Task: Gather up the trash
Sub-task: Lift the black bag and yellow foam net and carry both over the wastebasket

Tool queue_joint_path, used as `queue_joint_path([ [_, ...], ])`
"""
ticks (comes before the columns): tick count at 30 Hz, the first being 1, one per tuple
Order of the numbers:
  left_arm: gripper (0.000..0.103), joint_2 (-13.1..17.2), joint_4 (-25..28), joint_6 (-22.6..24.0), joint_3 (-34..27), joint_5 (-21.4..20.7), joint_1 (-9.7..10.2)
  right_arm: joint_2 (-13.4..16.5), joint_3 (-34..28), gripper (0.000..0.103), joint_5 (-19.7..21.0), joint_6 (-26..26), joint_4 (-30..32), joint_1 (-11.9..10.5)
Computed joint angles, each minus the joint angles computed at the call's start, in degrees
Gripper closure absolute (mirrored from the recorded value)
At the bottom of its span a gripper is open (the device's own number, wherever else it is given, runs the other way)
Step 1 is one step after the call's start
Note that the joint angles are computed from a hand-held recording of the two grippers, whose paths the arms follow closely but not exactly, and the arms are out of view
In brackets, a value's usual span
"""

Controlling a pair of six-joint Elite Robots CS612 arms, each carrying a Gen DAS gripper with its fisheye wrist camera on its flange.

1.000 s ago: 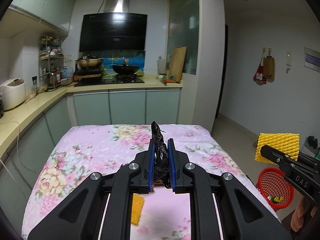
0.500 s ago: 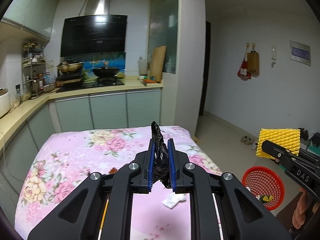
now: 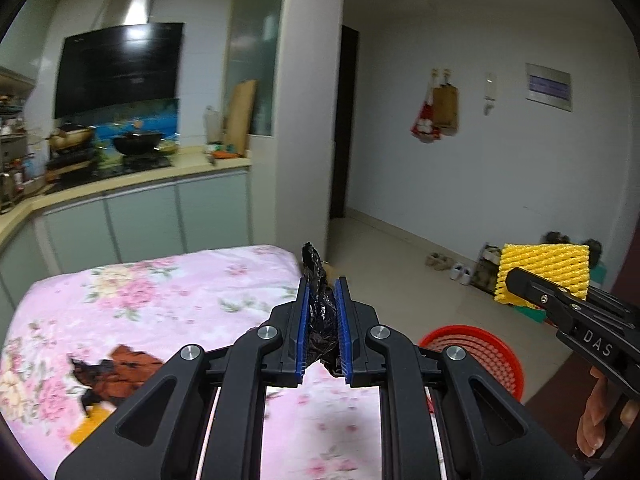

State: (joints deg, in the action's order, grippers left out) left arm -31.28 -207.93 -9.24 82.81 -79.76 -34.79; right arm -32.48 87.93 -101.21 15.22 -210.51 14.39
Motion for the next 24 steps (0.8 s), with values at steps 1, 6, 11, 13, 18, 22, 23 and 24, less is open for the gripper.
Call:
queue_joint_path([
  [1,0.091,0.3,0.5,-0.1,-0.6,-1.3,-0.09,-0.1,0.5,0.085,-0.7,0.3,-0.1,-0.2],
  [6,0.091,1.8,3.3,0.2,-3.4,-5.3,-0.66,-0.4,2.0,0.085,-2.5,2.7,1.0,-1.2],
  [11,0.091,3.3,5.6,1.0,-6.1,-8.4,-1.23,-0.4,2.8,0.085,-4.2,4.1,2.0,-2.1],
  [13,0.091,4.0,6.8,1.1,-7.3,-9.6,-1.42,-0.3,3.0,0.085,-5.0,4.5,2.7,-2.4],
  [18,0.091,5.6,10.2,1.5,-10.4,-12.1,-1.91,-0.1,3.3,0.085,-6.1,6.8,5.1,-3.3],
  [22,0.090,7.3,13.4,2.2,-13.3,-14.8,-2.19,0.3,3.5,0.084,-6.1,8.2,7.0,-4.0],
  [23,0.090,7.8,14.2,2.3,-14.2,-15.9,-2.16,0.3,3.4,0.084,-5.9,8.3,7.6,-4.2],
  [24,0.089,8.4,15.4,2.4,-15.2,-17.0,-2.18,0.5,3.3,0.083,-5.0,8.6,8.9,-4.6],
])
